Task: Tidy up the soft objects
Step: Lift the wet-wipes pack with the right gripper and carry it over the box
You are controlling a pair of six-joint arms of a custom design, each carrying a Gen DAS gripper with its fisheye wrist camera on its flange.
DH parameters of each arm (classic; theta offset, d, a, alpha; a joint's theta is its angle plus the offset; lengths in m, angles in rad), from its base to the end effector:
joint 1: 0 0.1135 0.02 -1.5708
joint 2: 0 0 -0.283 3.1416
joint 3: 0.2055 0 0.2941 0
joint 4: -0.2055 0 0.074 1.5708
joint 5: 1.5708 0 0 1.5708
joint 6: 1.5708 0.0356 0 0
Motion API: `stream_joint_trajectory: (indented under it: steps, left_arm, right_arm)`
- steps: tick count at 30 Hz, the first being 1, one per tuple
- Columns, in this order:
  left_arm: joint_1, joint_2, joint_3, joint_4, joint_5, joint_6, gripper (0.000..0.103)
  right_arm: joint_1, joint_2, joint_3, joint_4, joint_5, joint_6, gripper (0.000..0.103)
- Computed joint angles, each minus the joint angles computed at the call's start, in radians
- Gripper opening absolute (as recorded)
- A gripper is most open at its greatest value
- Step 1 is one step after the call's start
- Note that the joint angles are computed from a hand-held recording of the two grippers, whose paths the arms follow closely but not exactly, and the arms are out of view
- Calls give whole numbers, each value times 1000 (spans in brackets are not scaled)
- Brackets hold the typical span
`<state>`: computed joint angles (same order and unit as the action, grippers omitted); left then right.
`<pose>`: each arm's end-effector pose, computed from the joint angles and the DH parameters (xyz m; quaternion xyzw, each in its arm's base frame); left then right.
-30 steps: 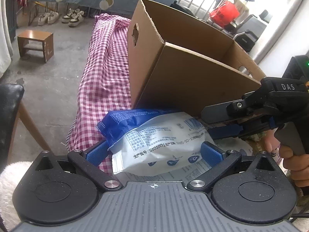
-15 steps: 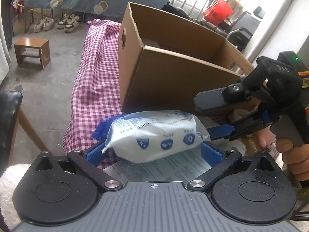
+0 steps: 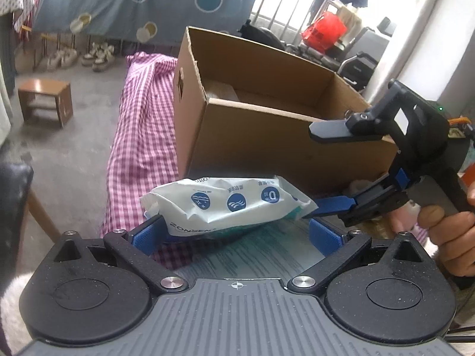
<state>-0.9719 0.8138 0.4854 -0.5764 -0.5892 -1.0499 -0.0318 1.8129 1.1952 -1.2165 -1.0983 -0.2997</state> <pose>0.1187 -0.1388 0.2017 -0.1301 0.9000 -0.1193 0.3986 0.3347 0.0211 0.1833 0.0450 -0.8472 -0.5288 0.0251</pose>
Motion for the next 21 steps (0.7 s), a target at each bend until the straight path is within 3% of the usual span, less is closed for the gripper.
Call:
stream_joint_trajectory:
  steps: [12,21]
  left_arm:
    - [37,113,49,-16,-25,50,99]
    - [32,166,74,-28,-59,59,98]
  right_arm:
    - [15,17,-21,114,-94,89,88]
    - [90,-237,-112,297,135,29,88]
